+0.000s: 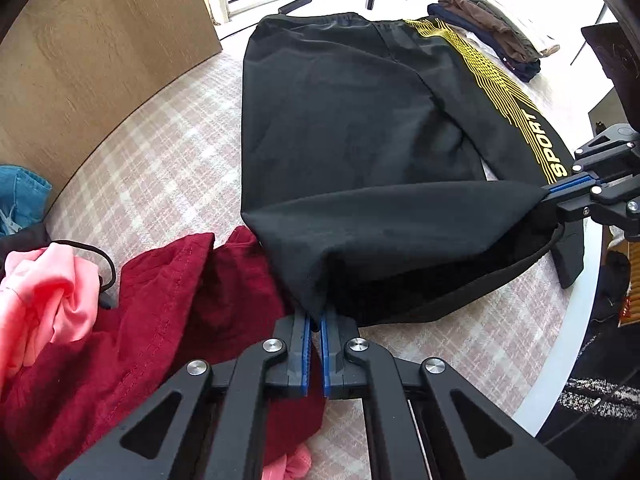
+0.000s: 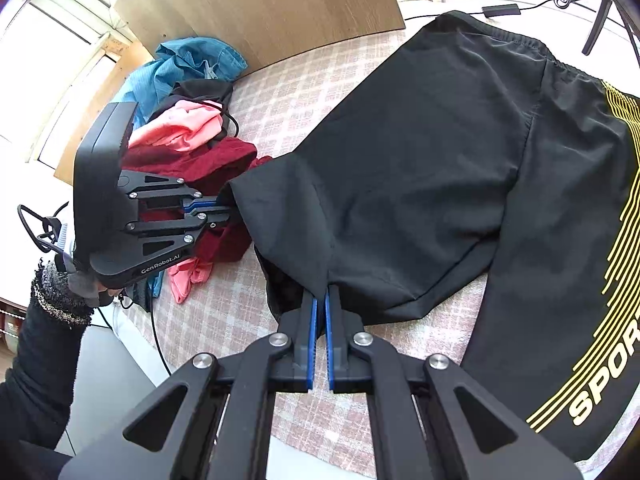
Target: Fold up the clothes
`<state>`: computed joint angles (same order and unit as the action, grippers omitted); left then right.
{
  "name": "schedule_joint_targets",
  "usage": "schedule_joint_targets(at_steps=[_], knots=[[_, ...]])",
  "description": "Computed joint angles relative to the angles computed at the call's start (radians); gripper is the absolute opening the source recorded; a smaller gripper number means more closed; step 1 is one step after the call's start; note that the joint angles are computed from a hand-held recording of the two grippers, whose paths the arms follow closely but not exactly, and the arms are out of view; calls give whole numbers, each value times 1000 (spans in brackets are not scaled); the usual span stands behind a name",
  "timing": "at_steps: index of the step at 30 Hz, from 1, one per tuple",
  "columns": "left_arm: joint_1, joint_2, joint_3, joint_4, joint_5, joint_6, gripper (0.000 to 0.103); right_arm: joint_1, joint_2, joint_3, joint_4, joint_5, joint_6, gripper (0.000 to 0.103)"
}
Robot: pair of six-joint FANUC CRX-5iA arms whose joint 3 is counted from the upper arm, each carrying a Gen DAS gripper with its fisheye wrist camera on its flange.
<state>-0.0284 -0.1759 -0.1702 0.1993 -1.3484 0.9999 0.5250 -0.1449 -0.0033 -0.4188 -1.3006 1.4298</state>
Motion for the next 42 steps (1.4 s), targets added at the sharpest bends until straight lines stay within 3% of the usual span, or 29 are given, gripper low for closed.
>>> schedule_joint_targets(at_steps=[4, 6, 8, 9, 10, 16, 22, 25, 26, 27, 32, 36, 39, 42], knots=[[66, 26, 87, 29, -141, 4, 4, -49, -1, 37, -74, -33, 20, 4], [104, 45, 129, 36, -224, 37, 10, -53, 3, 44, -93, -44, 16, 4], [75, 47, 167, -93, -255, 55, 16, 23, 14, 25, 7, -52, -23, 13], [52, 47, 185, -167, -269, 66, 20, 61, 26, 18, 51, -73, -35, 29], [35, 47, 196, -231, -280, 69, 20, 84, 35, 12, 64, -106, -26, 32], [60, -5, 101, -145, -227, 38, 22, 125, -41, -76, 113, -53, -54, 33], [-52, 34, 94, -174, -131, 72, 26, 110, -28, -91, 3, 12, -4, 33], [-91, 81, 126, -228, -171, 80, 22, 163, -9, -98, 82, -5, -42, 33], [-86, 90, 130, -214, -196, 74, 8, 137, -28, -100, 60, -9, -18, 33], [-82, 87, 131, -204, -210, 70, 5, 109, -51, -104, 46, -12, 1, 33], [-60, -12, 141, -230, -215, 98, 9, -75, -207, -129, 159, -11, 1, 33], [-44, -104, 126, -116, -205, 99, 26, -274, -254, -109, 221, -32, 21, 33], [-144, -100, 120, -21, -186, 126, 35, -433, -219, -81, 163, -88, 153, 48], [-297, -50, 105, 41, -128, 213, 40, -472, -190, -139, 226, -79, 268, 49]])
